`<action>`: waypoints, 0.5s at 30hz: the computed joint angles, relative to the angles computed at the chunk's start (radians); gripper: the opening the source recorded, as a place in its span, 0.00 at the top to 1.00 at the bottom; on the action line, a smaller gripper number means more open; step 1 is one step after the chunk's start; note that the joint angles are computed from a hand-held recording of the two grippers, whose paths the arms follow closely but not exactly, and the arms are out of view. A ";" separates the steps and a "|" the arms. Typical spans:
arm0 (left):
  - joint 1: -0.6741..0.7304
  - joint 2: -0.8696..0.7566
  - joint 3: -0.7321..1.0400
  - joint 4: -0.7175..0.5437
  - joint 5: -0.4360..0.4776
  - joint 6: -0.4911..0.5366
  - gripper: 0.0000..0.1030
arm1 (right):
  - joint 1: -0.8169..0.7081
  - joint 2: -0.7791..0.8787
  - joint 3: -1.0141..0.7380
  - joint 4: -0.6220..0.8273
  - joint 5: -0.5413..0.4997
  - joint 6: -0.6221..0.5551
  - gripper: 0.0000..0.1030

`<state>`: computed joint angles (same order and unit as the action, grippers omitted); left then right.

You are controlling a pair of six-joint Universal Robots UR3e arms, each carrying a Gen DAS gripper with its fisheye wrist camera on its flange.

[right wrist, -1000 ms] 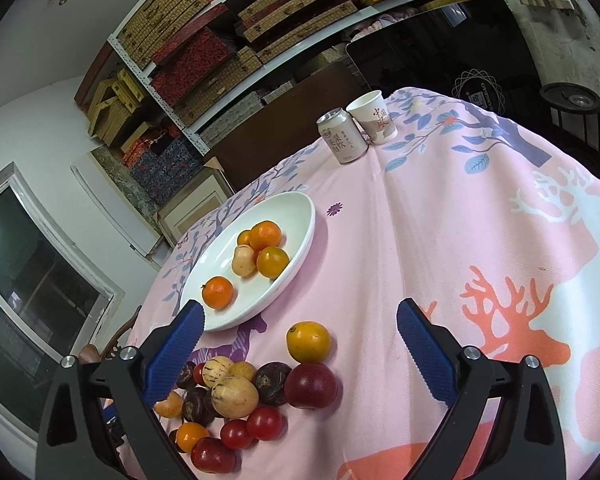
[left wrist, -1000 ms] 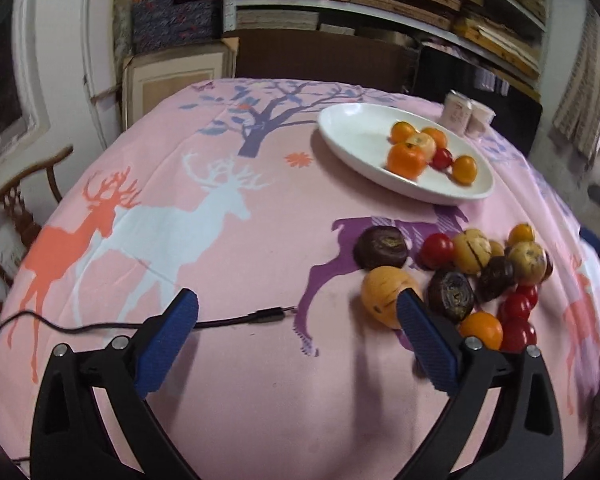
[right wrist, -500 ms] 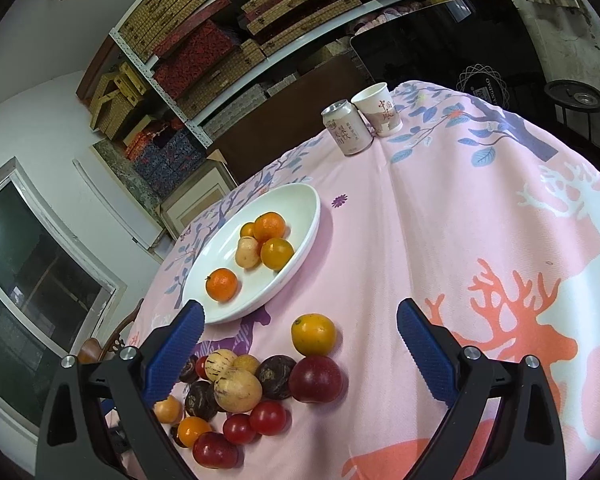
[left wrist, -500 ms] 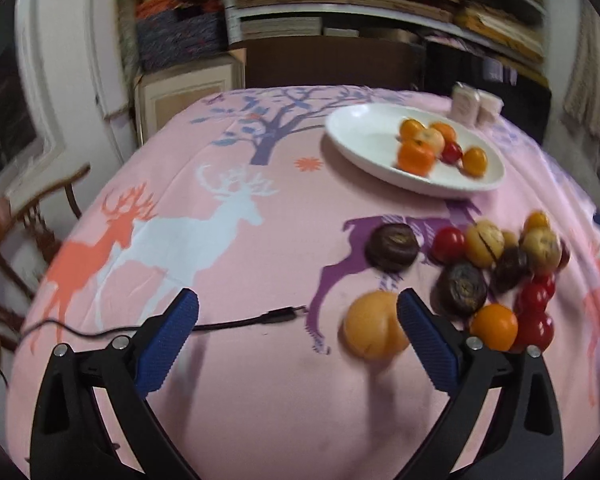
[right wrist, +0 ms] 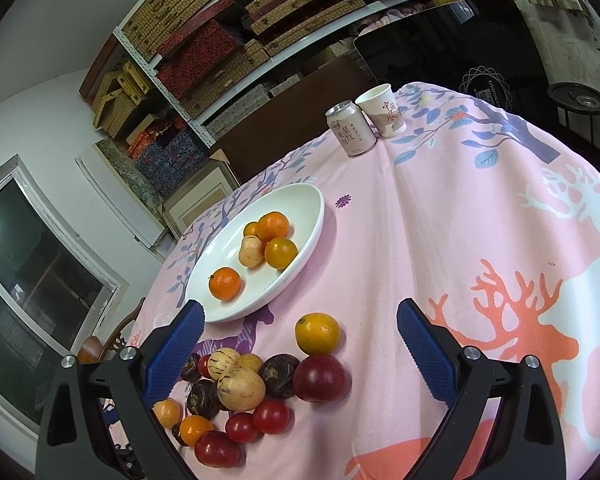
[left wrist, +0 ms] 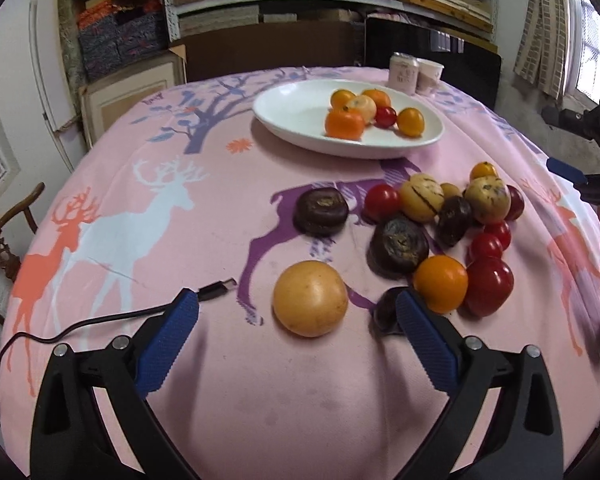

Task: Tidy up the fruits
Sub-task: 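Move the open left tool toward the yellow round fruit, then close the left tool on the yellow round fruit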

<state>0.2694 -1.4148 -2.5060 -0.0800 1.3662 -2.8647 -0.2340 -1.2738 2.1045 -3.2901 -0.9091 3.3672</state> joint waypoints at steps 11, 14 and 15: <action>0.062 -0.074 0.067 -0.081 -0.064 -0.028 0.29 | 0.012 0.007 -0.008 0.004 -0.019 -0.006 0.05; 0.076 -0.082 0.084 -0.110 -0.100 -0.015 0.39 | 0.017 0.010 -0.012 0.002 -0.029 -0.009 0.05; 0.076 -0.078 0.082 -0.114 -0.116 -0.002 0.48 | 0.018 0.011 -0.013 0.003 -0.032 -0.010 0.05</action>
<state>0.3451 -1.4931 -2.4238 -0.1942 1.2503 -2.8664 -0.2164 -1.2626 2.0916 -3.2875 -0.9412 3.3576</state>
